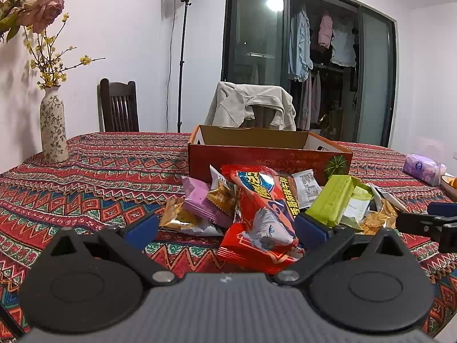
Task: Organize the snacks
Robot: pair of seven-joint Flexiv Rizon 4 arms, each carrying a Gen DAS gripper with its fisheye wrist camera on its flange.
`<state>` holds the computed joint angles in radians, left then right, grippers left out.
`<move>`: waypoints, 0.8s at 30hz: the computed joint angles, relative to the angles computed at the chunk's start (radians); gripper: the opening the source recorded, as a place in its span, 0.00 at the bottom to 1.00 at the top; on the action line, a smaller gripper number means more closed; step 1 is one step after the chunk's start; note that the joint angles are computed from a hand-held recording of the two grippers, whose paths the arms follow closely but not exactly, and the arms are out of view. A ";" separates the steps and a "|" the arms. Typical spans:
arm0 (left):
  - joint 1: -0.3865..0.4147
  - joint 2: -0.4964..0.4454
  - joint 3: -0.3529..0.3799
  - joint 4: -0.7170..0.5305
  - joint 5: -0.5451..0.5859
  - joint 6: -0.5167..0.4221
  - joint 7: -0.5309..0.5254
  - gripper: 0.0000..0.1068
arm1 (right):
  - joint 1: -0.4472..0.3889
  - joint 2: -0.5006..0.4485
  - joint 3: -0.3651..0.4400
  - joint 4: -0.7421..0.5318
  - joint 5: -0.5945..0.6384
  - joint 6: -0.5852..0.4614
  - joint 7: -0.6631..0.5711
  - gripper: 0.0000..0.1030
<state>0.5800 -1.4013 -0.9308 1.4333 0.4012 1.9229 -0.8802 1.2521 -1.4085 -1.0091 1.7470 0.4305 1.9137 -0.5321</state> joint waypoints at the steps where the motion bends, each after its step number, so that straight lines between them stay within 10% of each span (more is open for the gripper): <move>1: -0.003 0.002 0.003 -0.002 -0.003 0.000 -0.001 0.96 | -0.002 0.002 0.001 -0.001 -0.002 -0.001 -0.001 1.00; 24: -0.054 0.024 0.048 -0.058 -0.033 -0.012 -0.029 0.96 | -0.177 0.144 0.143 -0.087 -0.193 -0.040 -0.225 0.79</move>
